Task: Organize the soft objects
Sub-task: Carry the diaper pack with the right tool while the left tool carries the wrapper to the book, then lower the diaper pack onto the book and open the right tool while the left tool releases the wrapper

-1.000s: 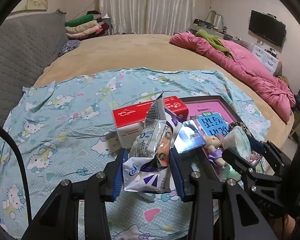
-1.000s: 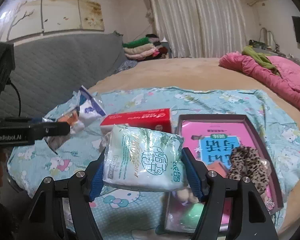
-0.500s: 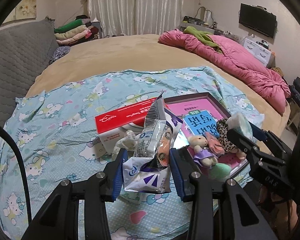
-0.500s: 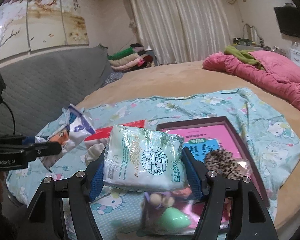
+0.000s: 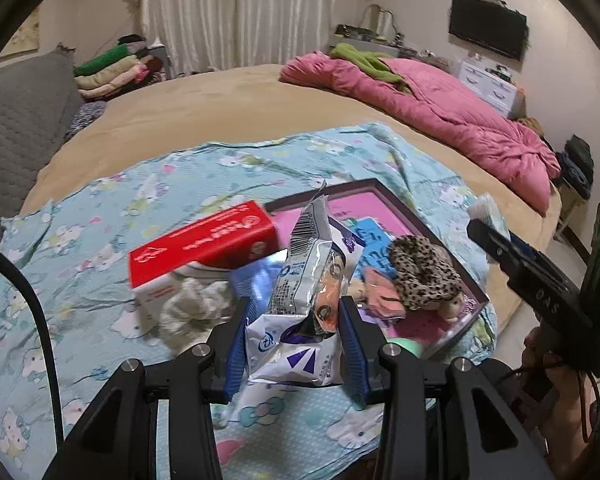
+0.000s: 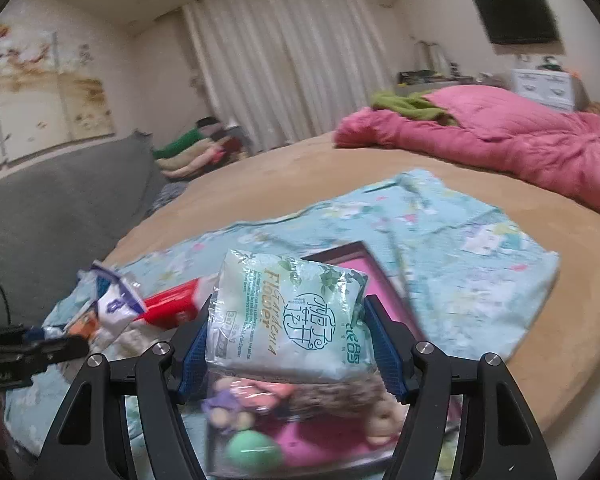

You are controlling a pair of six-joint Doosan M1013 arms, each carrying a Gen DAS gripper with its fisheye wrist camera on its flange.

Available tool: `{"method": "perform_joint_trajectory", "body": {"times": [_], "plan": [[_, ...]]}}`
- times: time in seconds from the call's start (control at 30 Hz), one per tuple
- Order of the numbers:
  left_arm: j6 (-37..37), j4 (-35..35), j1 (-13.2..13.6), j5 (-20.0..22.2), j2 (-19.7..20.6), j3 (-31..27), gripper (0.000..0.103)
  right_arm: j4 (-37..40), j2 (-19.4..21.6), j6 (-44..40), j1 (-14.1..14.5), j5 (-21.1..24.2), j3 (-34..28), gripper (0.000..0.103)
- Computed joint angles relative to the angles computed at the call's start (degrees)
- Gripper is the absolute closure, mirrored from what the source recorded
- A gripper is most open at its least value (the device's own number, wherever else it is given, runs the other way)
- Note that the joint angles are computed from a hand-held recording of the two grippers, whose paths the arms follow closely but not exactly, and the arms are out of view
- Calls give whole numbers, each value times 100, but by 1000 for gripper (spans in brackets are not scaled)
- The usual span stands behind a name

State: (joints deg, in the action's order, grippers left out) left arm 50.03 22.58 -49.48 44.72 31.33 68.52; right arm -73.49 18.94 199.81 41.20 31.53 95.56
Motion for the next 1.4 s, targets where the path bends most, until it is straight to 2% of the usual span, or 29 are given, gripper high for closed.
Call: {"method": "perform_joint_trajectory", "body": {"times": [0.43,0.77,1.03,1.4], "plan": [[1161,-1047,-146,198,581,-640,61,261,-100,273,-182,204,254,32],[1434,-1675,-92,336,926,-947,61,412,-34,41,-230,79,239,32],[1435,-1768,-50,505,1130,-1161,60,859,100,-557,-284,-128,118,32],[1498,-1822,-7,436,1170,-1170,60,1665,369,-1566,-350,-415,-160,32]]}}
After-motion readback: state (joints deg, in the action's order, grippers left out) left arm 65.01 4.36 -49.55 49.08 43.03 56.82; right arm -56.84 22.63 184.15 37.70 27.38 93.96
